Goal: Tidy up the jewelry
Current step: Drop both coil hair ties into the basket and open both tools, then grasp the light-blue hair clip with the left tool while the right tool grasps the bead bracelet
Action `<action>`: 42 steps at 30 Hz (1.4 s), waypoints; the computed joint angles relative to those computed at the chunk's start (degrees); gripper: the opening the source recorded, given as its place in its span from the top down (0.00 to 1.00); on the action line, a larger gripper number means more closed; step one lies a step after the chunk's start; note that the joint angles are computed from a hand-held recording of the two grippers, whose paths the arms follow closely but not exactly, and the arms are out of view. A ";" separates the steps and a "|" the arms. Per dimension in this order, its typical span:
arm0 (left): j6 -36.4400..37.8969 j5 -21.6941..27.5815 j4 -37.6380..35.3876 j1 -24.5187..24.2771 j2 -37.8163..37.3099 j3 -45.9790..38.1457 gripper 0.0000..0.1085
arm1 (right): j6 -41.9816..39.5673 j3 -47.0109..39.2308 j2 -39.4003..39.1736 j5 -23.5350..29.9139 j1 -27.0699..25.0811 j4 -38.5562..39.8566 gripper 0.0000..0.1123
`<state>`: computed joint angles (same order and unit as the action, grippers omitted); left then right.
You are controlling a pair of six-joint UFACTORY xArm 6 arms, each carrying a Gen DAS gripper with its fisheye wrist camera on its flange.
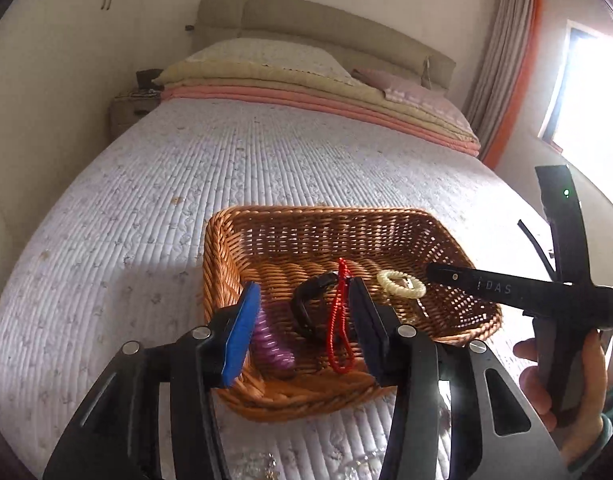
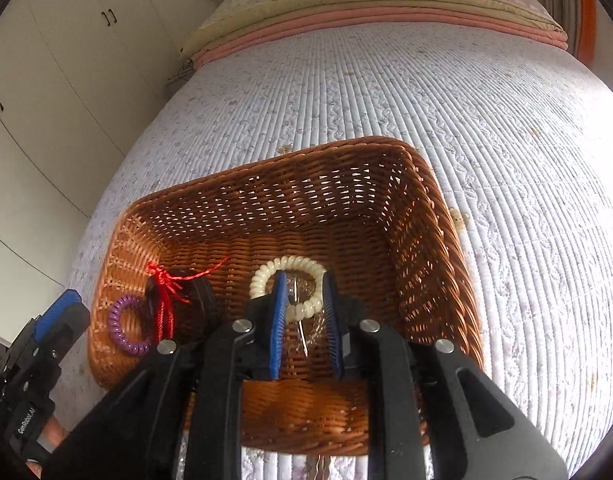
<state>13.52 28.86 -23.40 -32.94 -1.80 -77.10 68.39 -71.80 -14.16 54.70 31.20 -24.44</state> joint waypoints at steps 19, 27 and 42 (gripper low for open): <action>10.99 2.92 -12.29 4.79 -30.85 26.03 0.45 | 15.32 4.88 -7.21 9.09 25.08 -16.27 0.68; 12.58 7.65 -11.56 1.96 -30.92 34.46 0.46 | 14.71 8.13 -3.60 4.26 24.04 -10.87 0.74; 1.69 6.75 3.02 -1.41 -26.44 33.99 0.89 | 10.43 3.16 3.24 9.55 24.38 -10.58 0.94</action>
<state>15.21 35.60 -20.37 -34.35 -28.23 -43.11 78.82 -68.64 -10.92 64.25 55.59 -35.03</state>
